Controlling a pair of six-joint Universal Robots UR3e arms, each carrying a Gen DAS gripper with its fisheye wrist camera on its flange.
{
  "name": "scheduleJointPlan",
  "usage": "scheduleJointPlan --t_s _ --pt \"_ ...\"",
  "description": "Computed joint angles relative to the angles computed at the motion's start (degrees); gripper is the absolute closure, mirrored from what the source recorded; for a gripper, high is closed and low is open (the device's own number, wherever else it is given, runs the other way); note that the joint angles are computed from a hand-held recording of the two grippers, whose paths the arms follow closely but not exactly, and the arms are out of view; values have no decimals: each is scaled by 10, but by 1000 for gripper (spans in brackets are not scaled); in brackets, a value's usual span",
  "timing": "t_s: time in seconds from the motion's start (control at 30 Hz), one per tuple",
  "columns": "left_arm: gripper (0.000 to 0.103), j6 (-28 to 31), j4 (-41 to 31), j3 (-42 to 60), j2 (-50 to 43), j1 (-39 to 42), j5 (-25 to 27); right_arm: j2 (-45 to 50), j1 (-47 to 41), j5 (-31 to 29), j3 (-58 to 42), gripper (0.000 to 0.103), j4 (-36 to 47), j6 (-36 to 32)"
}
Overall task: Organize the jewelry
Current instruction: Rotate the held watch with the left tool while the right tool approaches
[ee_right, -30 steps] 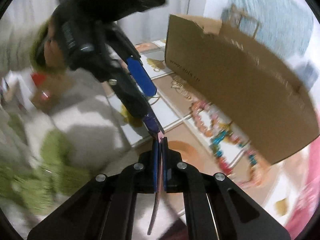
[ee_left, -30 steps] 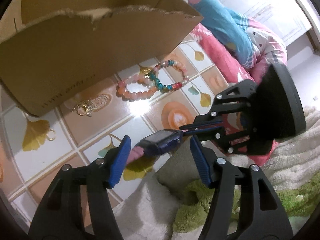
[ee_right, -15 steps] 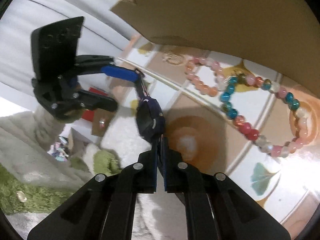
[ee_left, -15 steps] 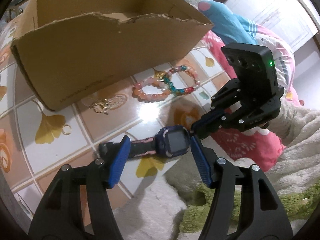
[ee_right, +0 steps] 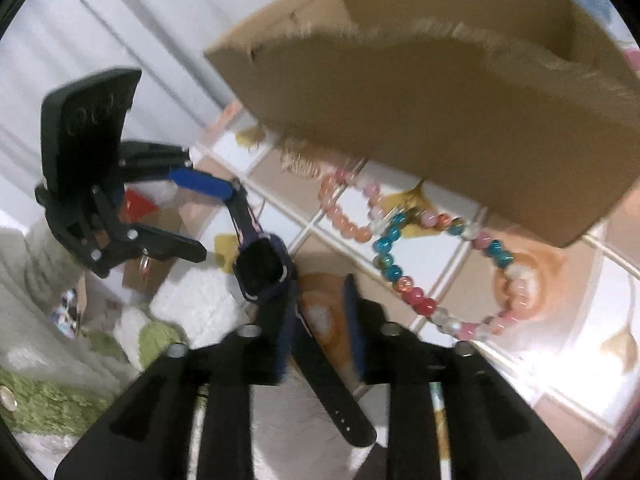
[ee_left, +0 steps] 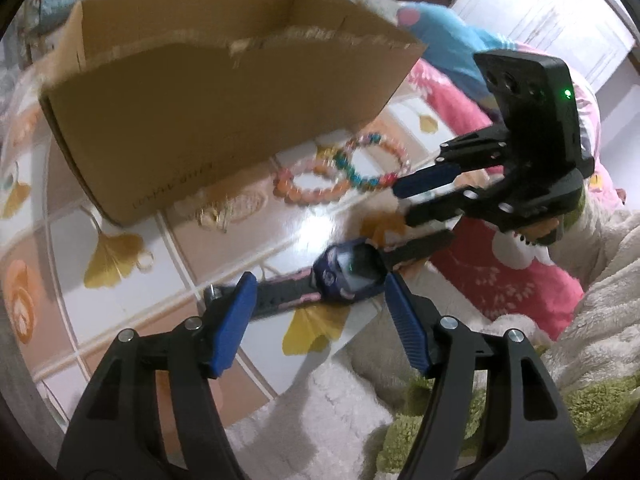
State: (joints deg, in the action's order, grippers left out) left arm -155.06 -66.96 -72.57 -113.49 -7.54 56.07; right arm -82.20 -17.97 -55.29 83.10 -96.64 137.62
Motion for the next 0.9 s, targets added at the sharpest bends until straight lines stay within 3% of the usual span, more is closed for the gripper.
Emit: scheduleJointPlan --t_s 0.07,0.37,0.57,0.9 --pt "40 -7 22 1 -2 -2 -4 -39 -14 16 39 57 -14 0" --pt "40 -22 -3 52 -60 -18 25 -184 -60 58 217 56 3 32" --pt "39 -23 -3 4 -28 2 3 -187 -51 48 285 56 -92 121" --pt "38 -32 26 -72 26 0 10 -177 -51 61 299 56 -146 168"
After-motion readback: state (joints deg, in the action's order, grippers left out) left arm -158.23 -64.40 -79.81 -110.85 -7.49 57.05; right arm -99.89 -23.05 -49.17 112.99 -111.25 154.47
